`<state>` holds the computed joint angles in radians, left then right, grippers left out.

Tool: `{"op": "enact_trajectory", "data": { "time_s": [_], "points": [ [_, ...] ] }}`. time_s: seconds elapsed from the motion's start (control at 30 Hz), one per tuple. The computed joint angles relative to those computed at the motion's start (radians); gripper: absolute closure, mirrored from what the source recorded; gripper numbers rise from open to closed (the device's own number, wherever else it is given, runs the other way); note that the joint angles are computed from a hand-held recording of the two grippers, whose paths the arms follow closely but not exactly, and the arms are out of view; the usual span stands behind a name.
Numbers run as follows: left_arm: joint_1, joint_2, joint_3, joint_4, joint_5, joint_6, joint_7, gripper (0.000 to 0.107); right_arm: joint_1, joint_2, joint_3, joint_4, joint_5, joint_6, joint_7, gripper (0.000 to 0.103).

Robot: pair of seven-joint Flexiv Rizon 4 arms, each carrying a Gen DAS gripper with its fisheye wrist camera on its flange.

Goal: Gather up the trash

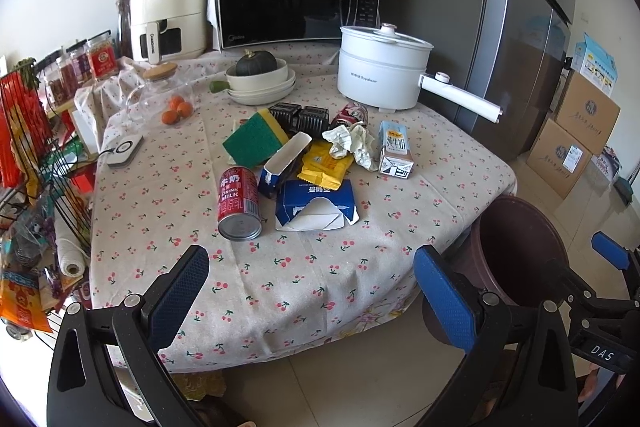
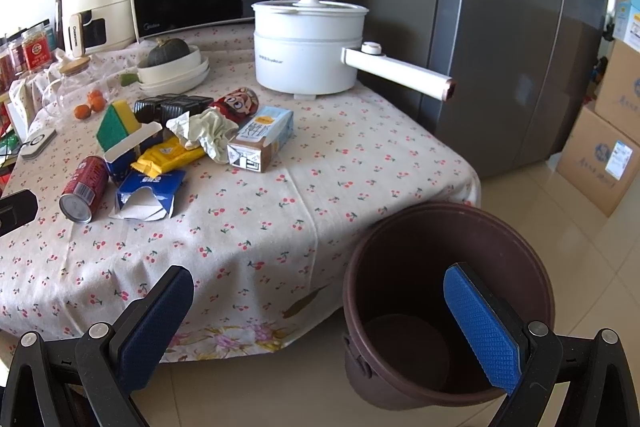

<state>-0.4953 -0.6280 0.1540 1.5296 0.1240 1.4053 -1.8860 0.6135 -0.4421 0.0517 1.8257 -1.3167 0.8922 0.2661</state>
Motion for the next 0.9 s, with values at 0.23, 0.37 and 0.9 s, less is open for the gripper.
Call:
{"op": "enact_trajectory", "data": {
  "time_s": [0.23, 0.37, 0.9],
  "points": [
    [0.002, 0.002, -0.002, 0.010, 0.002, 0.008, 0.002, 0.004, -0.001, 0.001, 0.001, 0.003, 0.004, -0.001, -0.003, 0.000],
    [0.001, 0.001, 0.000, 0.009, 0.001, 0.008, 0.002, 0.004, -0.001, 0.001, 0.001, 0.003, 0.002, 0.000, -0.001, 0.000],
    [0.000, 0.003, 0.001, 0.010, 0.001, 0.005, 0.002, 0.004, 0.000, 0.001, 0.001, 0.002, 0.009, -0.001, -0.002, 0.000]
  ]
}}
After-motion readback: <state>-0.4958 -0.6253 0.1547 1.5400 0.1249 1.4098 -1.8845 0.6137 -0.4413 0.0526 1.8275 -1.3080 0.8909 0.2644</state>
